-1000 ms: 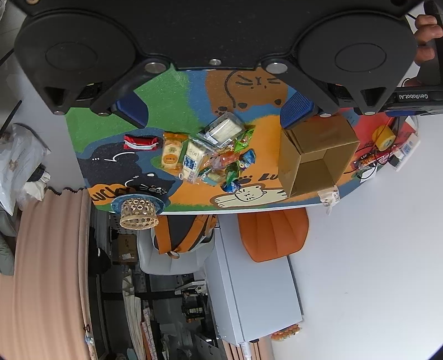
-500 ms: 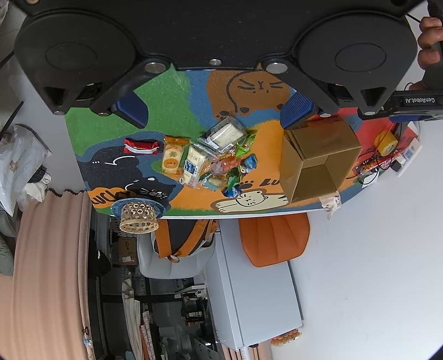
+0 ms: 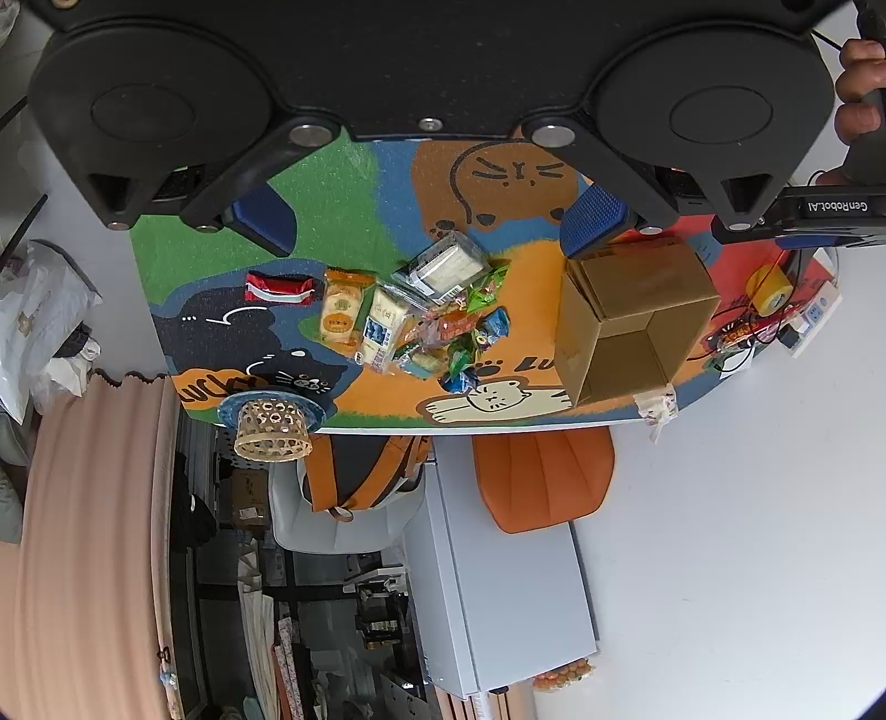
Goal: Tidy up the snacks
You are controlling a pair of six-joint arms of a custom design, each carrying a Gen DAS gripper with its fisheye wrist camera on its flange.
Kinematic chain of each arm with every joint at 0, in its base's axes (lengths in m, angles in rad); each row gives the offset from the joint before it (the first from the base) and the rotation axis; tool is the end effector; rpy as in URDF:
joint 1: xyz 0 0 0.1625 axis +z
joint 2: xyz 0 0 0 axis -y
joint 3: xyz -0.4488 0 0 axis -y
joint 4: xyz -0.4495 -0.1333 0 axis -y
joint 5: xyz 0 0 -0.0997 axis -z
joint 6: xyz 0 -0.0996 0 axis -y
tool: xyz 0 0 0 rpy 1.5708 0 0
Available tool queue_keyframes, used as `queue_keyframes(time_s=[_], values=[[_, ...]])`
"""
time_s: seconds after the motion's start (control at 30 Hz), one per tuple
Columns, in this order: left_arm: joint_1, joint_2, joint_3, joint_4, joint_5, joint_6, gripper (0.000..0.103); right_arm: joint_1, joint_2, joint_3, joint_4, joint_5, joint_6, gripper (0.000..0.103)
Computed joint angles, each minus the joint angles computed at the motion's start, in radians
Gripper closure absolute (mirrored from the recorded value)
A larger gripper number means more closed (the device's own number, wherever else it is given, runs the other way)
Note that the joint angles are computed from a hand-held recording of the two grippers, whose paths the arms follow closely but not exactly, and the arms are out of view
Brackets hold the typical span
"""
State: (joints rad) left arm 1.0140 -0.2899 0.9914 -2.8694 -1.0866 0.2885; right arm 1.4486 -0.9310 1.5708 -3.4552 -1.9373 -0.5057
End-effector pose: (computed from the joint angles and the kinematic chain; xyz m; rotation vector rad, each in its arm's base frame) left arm -0.3260 -0.8636 -0.0161 0.8895 2.4611 -0.8820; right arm 0.0056 -0.7549 0.3188 0.1263 -2.1168 1.3140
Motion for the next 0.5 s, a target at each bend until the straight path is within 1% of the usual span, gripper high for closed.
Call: queue_keyframes(time_s=[0.2,0.5], values=[[0.0,-0.004,0.007,-0.007,-0.004,0.001,0.0,-0.001,-0.003,0.002,0.007,0.011,-0.001,0.0],[-0.001,-0.005,0.008,-0.006,-0.002,-0.002,0.0,-0.001,-0.001,0.001,0.003,0.006,0.004,0.0]])
